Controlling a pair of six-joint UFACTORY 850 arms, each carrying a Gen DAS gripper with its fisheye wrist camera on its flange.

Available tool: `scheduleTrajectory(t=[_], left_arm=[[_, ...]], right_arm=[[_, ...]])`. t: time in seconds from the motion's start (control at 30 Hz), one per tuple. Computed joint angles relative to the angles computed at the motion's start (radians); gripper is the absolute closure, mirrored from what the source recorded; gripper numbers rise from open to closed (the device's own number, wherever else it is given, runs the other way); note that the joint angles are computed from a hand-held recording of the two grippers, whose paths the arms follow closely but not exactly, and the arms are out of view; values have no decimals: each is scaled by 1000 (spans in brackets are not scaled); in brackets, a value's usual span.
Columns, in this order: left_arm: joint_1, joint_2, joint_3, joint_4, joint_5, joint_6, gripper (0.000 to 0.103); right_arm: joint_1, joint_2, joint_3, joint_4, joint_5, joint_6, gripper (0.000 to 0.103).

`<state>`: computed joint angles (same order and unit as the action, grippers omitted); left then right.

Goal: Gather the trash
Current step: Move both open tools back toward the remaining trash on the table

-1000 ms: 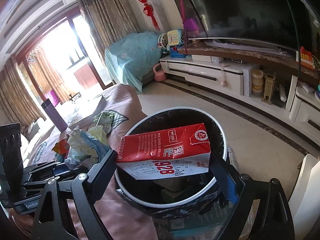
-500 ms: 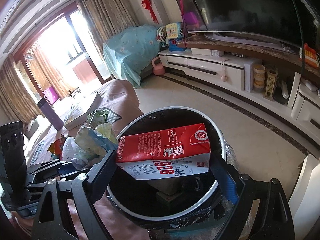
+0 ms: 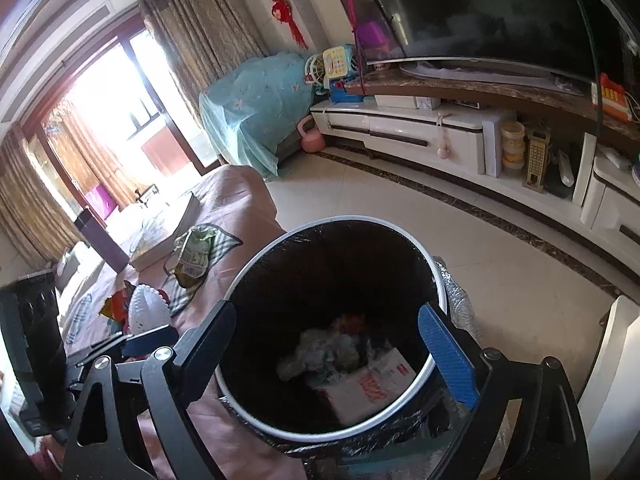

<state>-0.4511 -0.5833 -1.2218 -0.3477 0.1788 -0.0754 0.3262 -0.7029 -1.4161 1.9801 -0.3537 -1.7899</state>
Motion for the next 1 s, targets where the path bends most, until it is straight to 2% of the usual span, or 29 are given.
scheduleTrajectory(t=[0.37,0.67,0.83,1.0], left_arm=[[-13,139,238,-199,127,72,29],[12,265,427,-309,205,100,29],[27,303,486,-397,227,138,29],[49,326,529,-413,236,132,29]], right_arm=[[49,79,165,256,-73,-222,6],[121,114,240,311,-133,-259,6],[168,105,230,298,-123,-265,6],[210,74,196,259,-101,-224,6]])
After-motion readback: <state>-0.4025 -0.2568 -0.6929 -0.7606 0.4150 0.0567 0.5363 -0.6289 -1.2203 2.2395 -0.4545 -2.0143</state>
